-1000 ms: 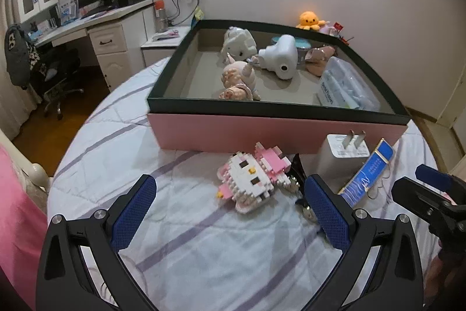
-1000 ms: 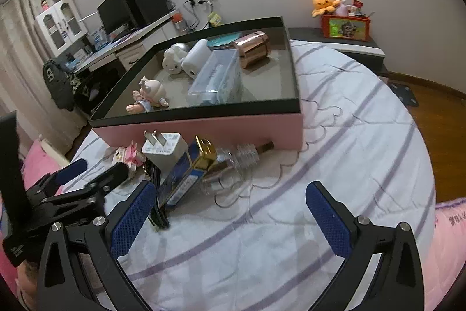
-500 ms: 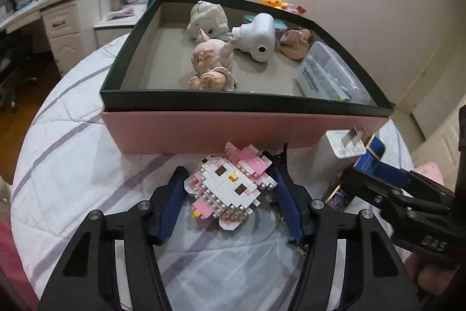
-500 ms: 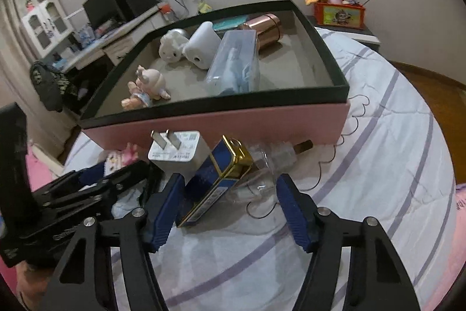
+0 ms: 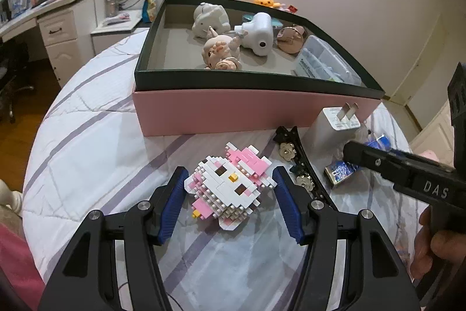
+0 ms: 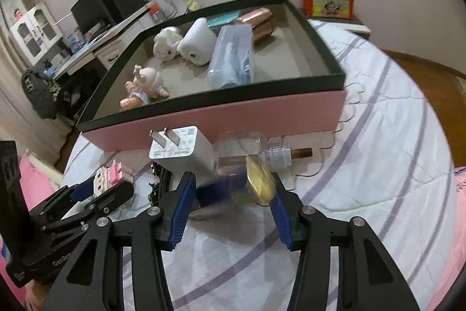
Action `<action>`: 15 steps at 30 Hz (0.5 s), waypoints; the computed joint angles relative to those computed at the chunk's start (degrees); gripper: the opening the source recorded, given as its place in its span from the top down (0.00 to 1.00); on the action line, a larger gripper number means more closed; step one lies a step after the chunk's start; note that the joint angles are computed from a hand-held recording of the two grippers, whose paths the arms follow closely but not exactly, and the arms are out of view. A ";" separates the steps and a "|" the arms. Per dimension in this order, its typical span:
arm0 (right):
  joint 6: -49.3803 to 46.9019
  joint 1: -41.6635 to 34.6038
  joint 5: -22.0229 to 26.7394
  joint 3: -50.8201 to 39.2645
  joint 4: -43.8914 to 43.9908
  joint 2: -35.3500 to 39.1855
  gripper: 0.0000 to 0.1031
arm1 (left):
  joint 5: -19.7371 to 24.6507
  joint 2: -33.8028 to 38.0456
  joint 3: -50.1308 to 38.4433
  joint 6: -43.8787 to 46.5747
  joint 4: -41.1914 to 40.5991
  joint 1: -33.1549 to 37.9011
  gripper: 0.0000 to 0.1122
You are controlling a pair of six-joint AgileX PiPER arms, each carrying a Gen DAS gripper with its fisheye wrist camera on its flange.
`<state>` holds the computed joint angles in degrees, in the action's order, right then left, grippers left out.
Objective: Organize rigid objects
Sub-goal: 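Grasp the pink-white block kitty with the left tool while the right tool grasps the blue-gold lighter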
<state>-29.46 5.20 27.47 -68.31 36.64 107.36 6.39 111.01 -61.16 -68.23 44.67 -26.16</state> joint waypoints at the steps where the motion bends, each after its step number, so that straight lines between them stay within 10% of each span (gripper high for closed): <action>1: -1.71 -0.29 -0.03 0.19 1.30 0.10 0.53 | 0.56 0.12 -0.16 -3.69 3.08 -0.33 0.46; 7: -19.73 -4.70 5.05 2.64 14.74 -0.81 0.62 | 5.26 0.00 -0.05 -22.82 17.40 -3.10 0.46; 15: -35.11 -8.92 13.85 6.29 25.10 -1.58 0.77 | 12.23 -0.72 -0.05 -27.75 17.03 -7.28 0.46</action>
